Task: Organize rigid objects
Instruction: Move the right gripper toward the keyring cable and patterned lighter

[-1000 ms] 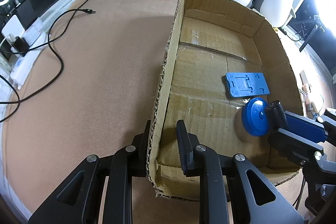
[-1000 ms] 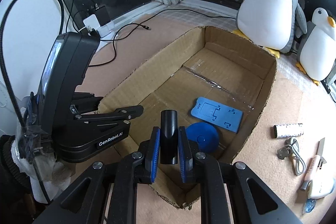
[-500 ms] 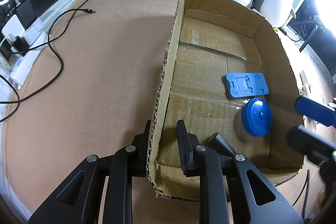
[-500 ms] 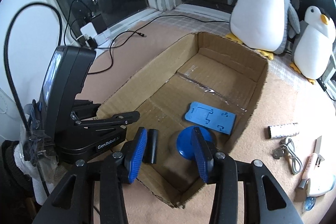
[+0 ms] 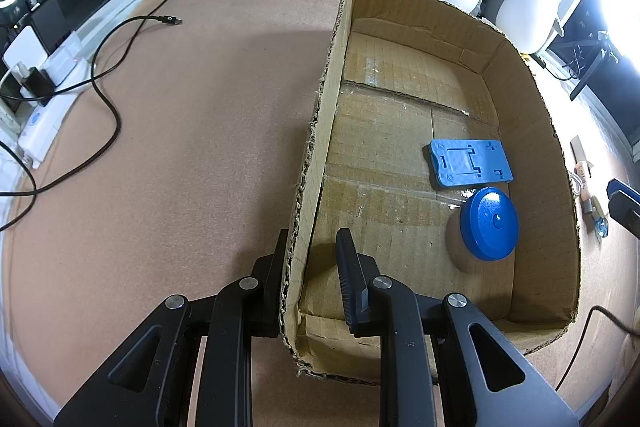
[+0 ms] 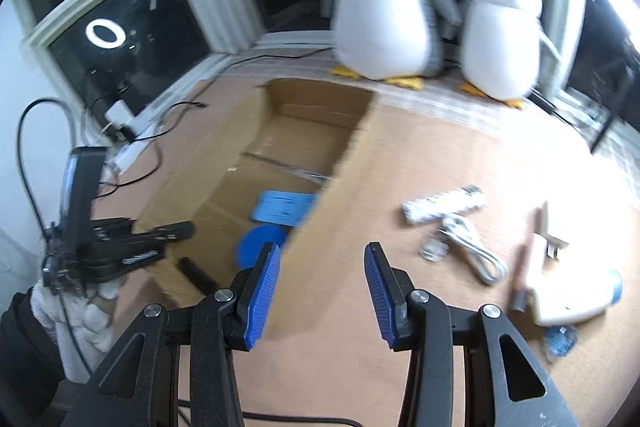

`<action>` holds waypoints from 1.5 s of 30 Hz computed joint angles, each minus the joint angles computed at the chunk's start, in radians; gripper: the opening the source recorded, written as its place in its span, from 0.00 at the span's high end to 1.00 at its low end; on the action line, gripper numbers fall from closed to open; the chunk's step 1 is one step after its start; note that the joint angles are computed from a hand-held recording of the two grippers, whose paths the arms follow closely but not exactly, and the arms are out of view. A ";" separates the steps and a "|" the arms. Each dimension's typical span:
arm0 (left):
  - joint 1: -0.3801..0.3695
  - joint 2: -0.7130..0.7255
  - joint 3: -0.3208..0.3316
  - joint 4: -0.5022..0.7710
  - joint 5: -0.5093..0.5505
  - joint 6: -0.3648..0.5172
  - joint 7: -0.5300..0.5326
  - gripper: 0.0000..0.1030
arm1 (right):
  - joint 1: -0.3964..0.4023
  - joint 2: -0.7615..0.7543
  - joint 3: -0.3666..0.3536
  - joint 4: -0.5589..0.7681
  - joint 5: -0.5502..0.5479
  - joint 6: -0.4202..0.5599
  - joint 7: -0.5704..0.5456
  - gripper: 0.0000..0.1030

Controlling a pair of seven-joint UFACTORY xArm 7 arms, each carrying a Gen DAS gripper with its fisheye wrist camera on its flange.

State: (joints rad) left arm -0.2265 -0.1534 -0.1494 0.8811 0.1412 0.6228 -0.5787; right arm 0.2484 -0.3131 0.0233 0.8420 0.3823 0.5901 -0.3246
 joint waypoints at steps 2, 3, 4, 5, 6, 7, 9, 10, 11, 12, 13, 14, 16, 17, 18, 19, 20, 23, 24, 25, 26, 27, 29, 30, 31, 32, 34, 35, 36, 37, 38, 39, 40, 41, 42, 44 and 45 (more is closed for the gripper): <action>0.000 0.000 0.000 0.000 0.000 0.000 0.000 0.81 | -0.017 0.010 -0.013 0.000 -0.002 0.002 0.011 0.61; 0.000 0.000 0.000 0.000 -0.001 0.000 0.000 0.81 | -0.026 0.019 -0.019 0.001 -0.002 0.004 0.015 0.61; -0.001 0.002 0.000 0.002 -0.001 -0.001 -0.001 0.81 | -0.031 0.025 -0.022 0.001 0.001 0.005 0.017 0.61; -0.001 0.001 0.000 0.000 -0.001 0.000 -0.001 0.81 | -0.037 0.034 -0.025 0.004 0.003 0.005 0.018 0.61; 0.000 0.000 0.001 0.000 -0.001 -0.001 0.000 0.81 | -0.043 0.044 -0.028 0.007 0.005 0.006 0.017 0.61; -0.001 -0.001 0.001 -0.002 -0.003 -0.002 0.001 0.81 | -0.048 0.057 -0.030 0.012 0.008 0.009 0.018 0.61; 0.000 -0.001 0.001 -0.002 -0.003 -0.002 0.001 0.81 | -0.056 0.076 -0.031 0.022 0.019 0.017 0.019 0.61; -0.001 -0.001 0.001 -0.002 -0.004 -0.003 0.001 0.81 | -0.061 0.089 -0.029 0.027 0.021 0.018 0.023 0.61; -0.001 -0.001 0.001 -0.003 -0.005 -0.004 0.001 0.81 | -0.068 0.102 -0.023 0.033 0.015 0.017 0.033 0.61; -0.001 -0.001 0.002 -0.004 -0.008 -0.006 0.002 0.81 | -0.073 0.113 -0.019 0.038 0.008 0.014 0.041 0.61; -0.001 -0.002 0.002 -0.005 -0.010 -0.008 0.003 0.81 | -0.078 0.127 -0.015 0.045 0.004 0.012 0.046 0.61; -0.001 -0.002 0.003 -0.006 -0.013 -0.009 0.004 0.81 | -0.082 0.137 -0.013 0.050 0.001 0.012 0.049 0.61; -0.001 -0.004 0.004 -0.008 -0.018 -0.012 0.008 0.81 | -0.091 0.165 -0.008 0.069 -0.007 0.014 0.064 0.61; -0.001 -0.002 0.003 -0.007 -0.018 -0.013 0.007 0.81 | -0.096 0.174 -0.004 0.075 -0.012 0.013 0.073 0.61; -0.001 -0.004 0.004 -0.009 -0.021 -0.014 0.010 0.81 | -0.100 0.185 -0.003 0.083 -0.017 0.013 0.080 0.61; -0.001 -0.005 0.005 -0.011 -0.024 -0.016 0.013 0.81 | -0.104 0.195 -0.001 0.090 -0.021 0.013 0.087 0.61; -0.001 -0.005 0.005 -0.011 -0.026 -0.017 0.015 0.81 | -0.108 0.204 0.001 0.097 -0.026 0.014 0.093 0.61; 0.001 -0.004 0.006 -0.011 -0.031 -0.019 0.020 0.81 | -0.116 0.222 0.005 0.110 -0.032 0.020 0.100 0.61; 0.001 -0.005 0.006 -0.012 -0.031 -0.019 0.021 0.81 | -0.118 0.229 0.007 0.115 -0.034 0.021 0.103 0.61; 0.001 -0.003 0.006 -0.010 -0.031 -0.019 0.021 0.81 | -0.120 0.236 0.009 0.120 -0.036 0.022 0.104 0.61; 0.002 -0.005 0.006 -0.011 -0.031 -0.019 0.021 0.81 | -0.122 0.241 0.010 0.123 -0.038 0.024 0.106 0.61; 0.002 -0.005 0.006 -0.012 -0.032 -0.019 0.021 0.81 | -0.124 0.245 0.012 0.127 -0.040 0.024 0.109 0.61; 0.002 -0.003 0.005 -0.010 -0.032 -0.020 0.021 0.81 | -0.126 0.252 0.015 0.132 -0.045 0.024 0.111 0.61; 0.002 -0.004 0.005 -0.011 -0.032 -0.020 0.021 0.81 | -0.126 0.257 0.017 0.136 -0.051 0.025 0.116 0.62; 0.002 -0.005 0.005 -0.011 -0.032 -0.019 0.020 0.81 | -0.127 0.262 0.018 0.140 -0.054 0.027 0.118 0.62; 0.002 -0.004 0.005 -0.011 -0.031 -0.019 0.019 0.81 | -0.128 0.266 0.019 0.143 -0.056 0.029 0.118 0.63; 0.002 -0.005 0.005 -0.012 -0.032 -0.019 0.021 0.81 | -0.128 0.274 0.023 0.149 -0.071 0.030 0.128 0.65; 0.002 -0.005 0.005 -0.011 -0.032 -0.019 0.021 0.81 | -0.129 0.278 0.025 0.152 -0.080 0.029 0.133 0.66; 0.002 -0.005 0.005 -0.011 -0.032 -0.019 0.021 0.81 | -0.129 0.280 0.026 0.153 -0.088 0.028 0.138 0.66; 0.003 -0.005 0.005 -0.011 -0.032 -0.019 0.021 0.81 | -0.129 0.283 0.027 0.156 -0.096 0.028 0.143 0.67; 0.003 -0.003 0.004 -0.010 -0.031 -0.019 0.019 0.81 | -0.129 0.285 0.028 0.159 -0.105 0.029 0.148 0.67; 0.002 -0.005 0.005 -0.012 -0.033 -0.020 0.021 0.81 | -0.129 0.288 0.030 0.163 -0.118 0.030 0.154 0.68; 0.003 -0.005 0.005 -0.012 -0.033 -0.020 0.021 0.81 | -0.128 0.291 0.032 0.166 -0.134 0.031 0.158 0.68; 0.002 -0.003 0.006 -0.010 -0.034 -0.020 0.022 0.81 | -0.127 0.292 0.034 0.168 -0.152 0.032 0.164 0.70; 0.003 -0.003 0.006 -0.010 -0.034 -0.020 0.022 0.81 | -0.126 0.293 0.035 0.169 -0.174 0.031 0.170 0.73; 0.003 -0.002 0.006 -0.009 -0.034 -0.020 0.022 0.81 | -0.126 0.294 0.035 0.172 -0.178 0.037 0.163 0.77; 0.003 -0.003 0.006 -0.010 -0.033 -0.020 0.022 0.81 | -0.127 0.295 0.033 0.175 -0.163 0.042 0.152 0.79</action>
State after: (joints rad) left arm -0.2238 -0.1561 -0.1437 0.8715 0.1080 0.6028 -0.5567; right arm 0.1210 -0.0178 0.0560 1.0166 0.2191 0.6325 -0.1723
